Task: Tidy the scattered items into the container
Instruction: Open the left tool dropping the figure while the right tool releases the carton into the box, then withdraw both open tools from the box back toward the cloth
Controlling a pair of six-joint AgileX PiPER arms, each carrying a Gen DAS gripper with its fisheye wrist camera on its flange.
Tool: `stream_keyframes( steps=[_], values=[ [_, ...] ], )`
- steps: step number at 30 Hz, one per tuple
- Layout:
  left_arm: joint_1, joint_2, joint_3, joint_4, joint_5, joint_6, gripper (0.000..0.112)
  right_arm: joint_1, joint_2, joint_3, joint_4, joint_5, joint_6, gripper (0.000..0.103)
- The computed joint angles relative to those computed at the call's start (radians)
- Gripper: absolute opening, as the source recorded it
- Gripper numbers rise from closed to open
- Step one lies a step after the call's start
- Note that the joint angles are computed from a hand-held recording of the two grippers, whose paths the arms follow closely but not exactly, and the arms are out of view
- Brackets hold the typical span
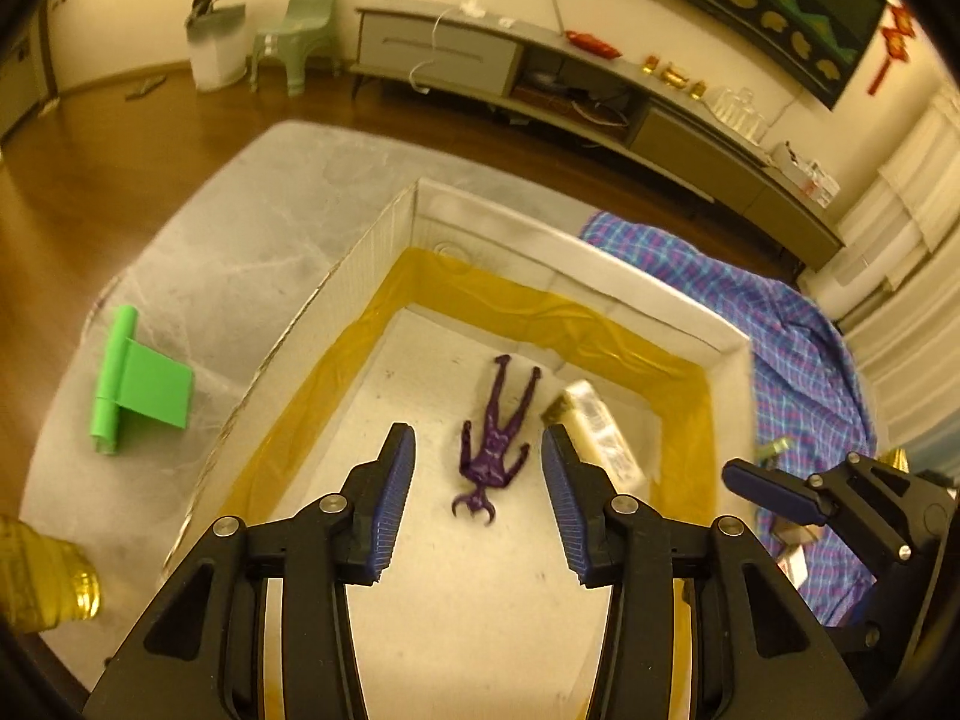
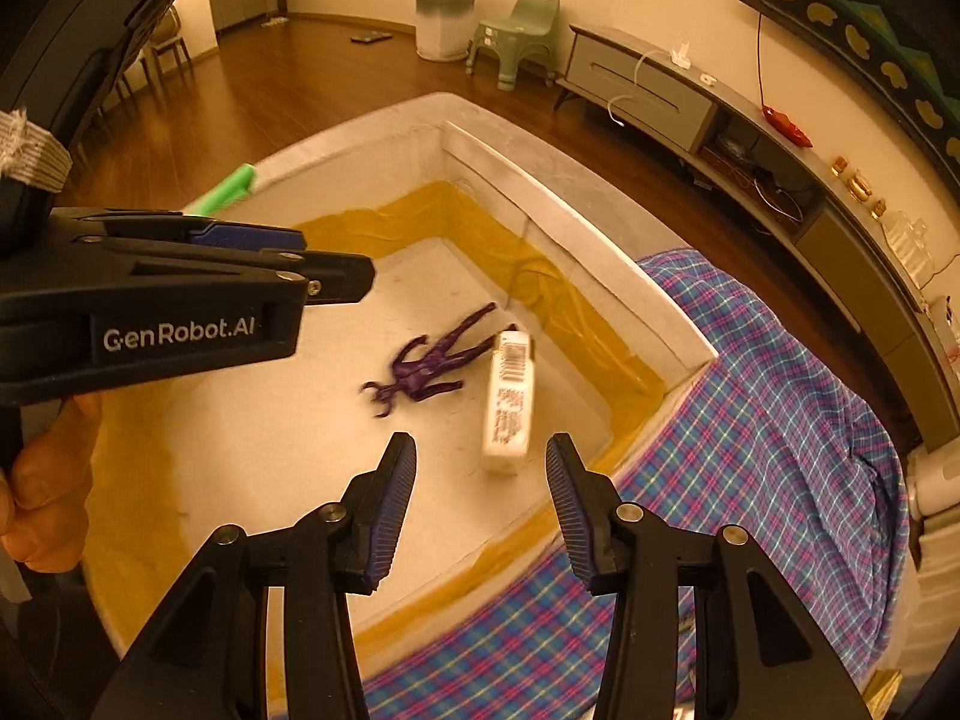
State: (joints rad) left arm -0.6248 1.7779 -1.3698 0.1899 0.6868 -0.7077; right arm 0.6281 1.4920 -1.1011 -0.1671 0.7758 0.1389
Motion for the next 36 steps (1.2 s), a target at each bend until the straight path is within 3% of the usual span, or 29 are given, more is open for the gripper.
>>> stream_keyframes(
  steps=[15, 24, 32, 36],
  values=[
    [-0.295, -0.247, 0.134, 0.325, 0.185, -0.278, 0.050, 0.100, -0.336, 0.134, 0.081, 0.083, 0.061, 0.051],
    [-0.439, -0.319, 0.166, 0.397, 0.276, -0.391, 0.050, 0.092, -0.520, 0.218, 0.196, 0.081, 0.027, 0.051],
    [-0.581, -0.366, 0.191, 0.460, 0.342, -0.508, 0.050, 0.100, -0.705, 0.313, 0.209, 0.068, 0.070, 0.051],
    [-0.648, -0.375, 0.191, 0.480, 0.360, -0.556, 0.050, 0.033, -0.795, 0.354, 0.278, 0.098, 0.010, 0.051]
  ],
)
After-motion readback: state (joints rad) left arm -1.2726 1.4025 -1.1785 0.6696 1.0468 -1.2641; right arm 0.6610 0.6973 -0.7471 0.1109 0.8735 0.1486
